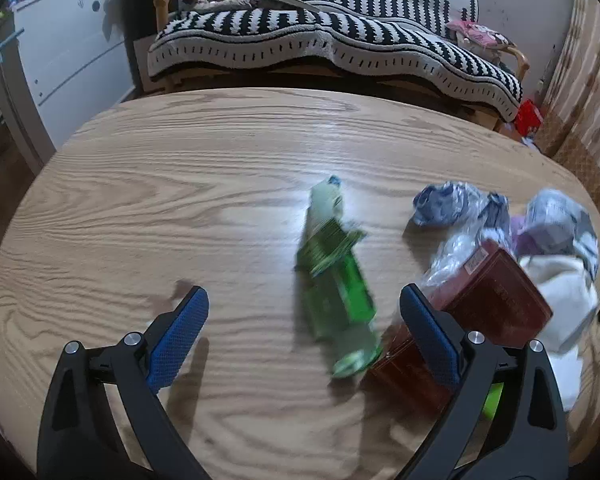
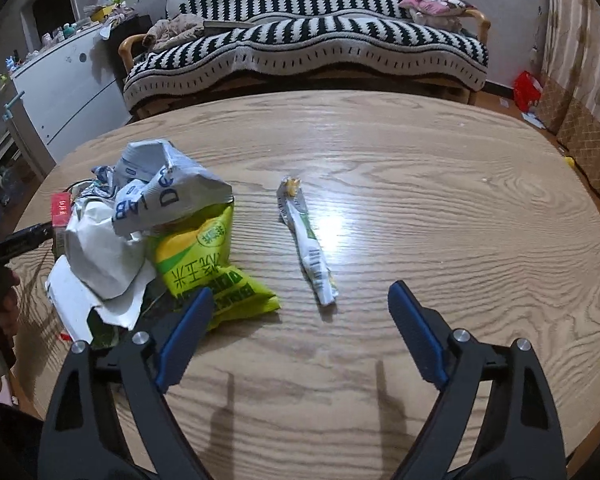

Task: Collect trash
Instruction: 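Grasp the green crumpled wrapper with the left gripper while the right grasps the white tube, then carry the wrapper and tube with both grippers over the black trash bin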

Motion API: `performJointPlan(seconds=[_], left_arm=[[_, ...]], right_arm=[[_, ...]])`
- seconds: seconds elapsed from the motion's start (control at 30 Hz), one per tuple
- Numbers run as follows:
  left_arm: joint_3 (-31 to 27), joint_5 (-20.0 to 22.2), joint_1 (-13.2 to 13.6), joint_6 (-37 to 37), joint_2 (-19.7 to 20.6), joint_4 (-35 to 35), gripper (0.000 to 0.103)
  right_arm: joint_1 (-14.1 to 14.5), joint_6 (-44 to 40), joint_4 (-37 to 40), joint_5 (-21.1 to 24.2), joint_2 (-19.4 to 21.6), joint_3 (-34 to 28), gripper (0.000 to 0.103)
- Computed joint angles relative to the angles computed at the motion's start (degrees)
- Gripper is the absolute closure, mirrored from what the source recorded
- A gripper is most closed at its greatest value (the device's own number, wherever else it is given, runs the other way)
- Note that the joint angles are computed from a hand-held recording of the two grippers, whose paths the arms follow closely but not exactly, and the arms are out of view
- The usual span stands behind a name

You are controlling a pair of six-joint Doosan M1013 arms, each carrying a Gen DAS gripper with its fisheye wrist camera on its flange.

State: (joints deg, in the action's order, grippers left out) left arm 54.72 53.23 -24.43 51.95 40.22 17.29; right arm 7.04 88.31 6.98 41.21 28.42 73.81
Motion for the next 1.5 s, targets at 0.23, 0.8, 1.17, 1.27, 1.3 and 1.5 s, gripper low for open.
performJointPlan(seconds=[0.23,0.8,1.17,1.27,1.3,1.5], left_arm=[[-0.5,-0.1,0.4,1.9,1.0,-3.1,0.045],[8.2,-3.8,-1.9,1.0,-6.3,0.5,0.069],[5.1,-7.5,-6.0,1.1,-5.9,1.8,0.069],[2.0,-7.9,-8.0,4.3,-4.2,-0.4,0.069],[0.6,-8.0,-8.9,5.5,-3.5,-1.1,0.069],[-9.0,-5.9,-14.2,13.5,1.7,-7.1,0.069]], right_arm=[[0.3,-0.4,-0.6,2.9,2.8,-3.2,0.03],[-1.3,3.0,0.4,-1.2,1.7,-1.9,0.09],[-6.5,4.6,-1.4,-7.5,-7.4,8.6,0.09],[-9.2,7.2,-3.6,-8.9,-10.5,12.3,0.09],[-10.5,8.9,-5.3,-9.4,-11.8,13.8,0.09],[-17.9,13.5,-7.7,-11.6,-17.9,21.5,0.09]])
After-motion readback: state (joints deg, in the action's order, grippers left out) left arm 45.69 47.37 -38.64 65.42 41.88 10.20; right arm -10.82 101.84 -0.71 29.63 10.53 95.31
